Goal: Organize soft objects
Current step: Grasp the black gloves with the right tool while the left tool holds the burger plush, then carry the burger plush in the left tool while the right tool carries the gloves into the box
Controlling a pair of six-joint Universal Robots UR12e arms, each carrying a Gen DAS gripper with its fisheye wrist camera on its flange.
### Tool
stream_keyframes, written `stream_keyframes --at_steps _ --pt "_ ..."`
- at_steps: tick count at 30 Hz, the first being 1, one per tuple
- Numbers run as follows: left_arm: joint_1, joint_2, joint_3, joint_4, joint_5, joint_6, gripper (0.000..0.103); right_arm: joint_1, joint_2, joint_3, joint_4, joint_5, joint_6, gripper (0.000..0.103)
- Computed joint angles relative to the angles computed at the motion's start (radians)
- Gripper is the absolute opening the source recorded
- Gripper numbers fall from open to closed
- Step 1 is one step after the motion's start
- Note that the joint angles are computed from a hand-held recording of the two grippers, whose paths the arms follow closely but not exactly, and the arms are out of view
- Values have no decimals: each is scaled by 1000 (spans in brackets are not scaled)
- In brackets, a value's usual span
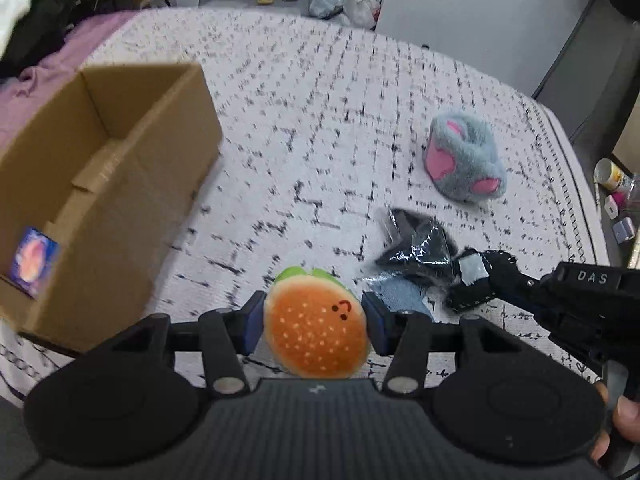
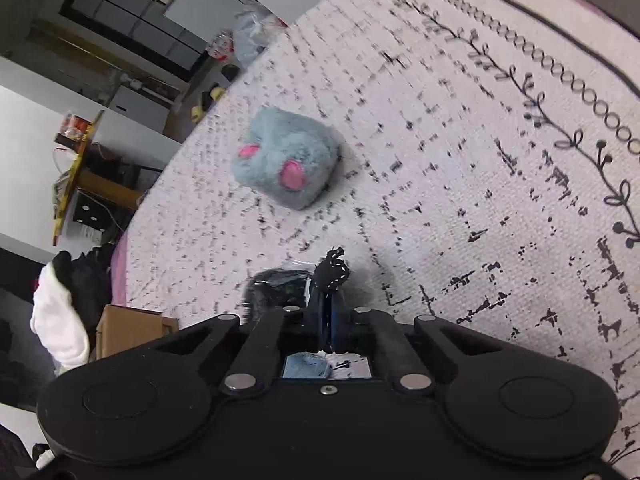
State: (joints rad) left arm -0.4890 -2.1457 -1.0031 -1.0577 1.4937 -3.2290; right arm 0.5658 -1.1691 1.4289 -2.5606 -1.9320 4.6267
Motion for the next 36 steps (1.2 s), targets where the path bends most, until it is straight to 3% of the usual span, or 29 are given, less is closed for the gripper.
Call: stream_keyframes --at_steps 7,17,36 --pt "19 37 -18 29 -14 -4 51 29 -1 -26 11 -81 -48 3" --pt "44 90 -67 66 -66 15 51 82 -16 -52 68 -165 -44 3" --pt "95 155 -131 108 -131 26 51 147 29 -186 121 -307 -87 3"
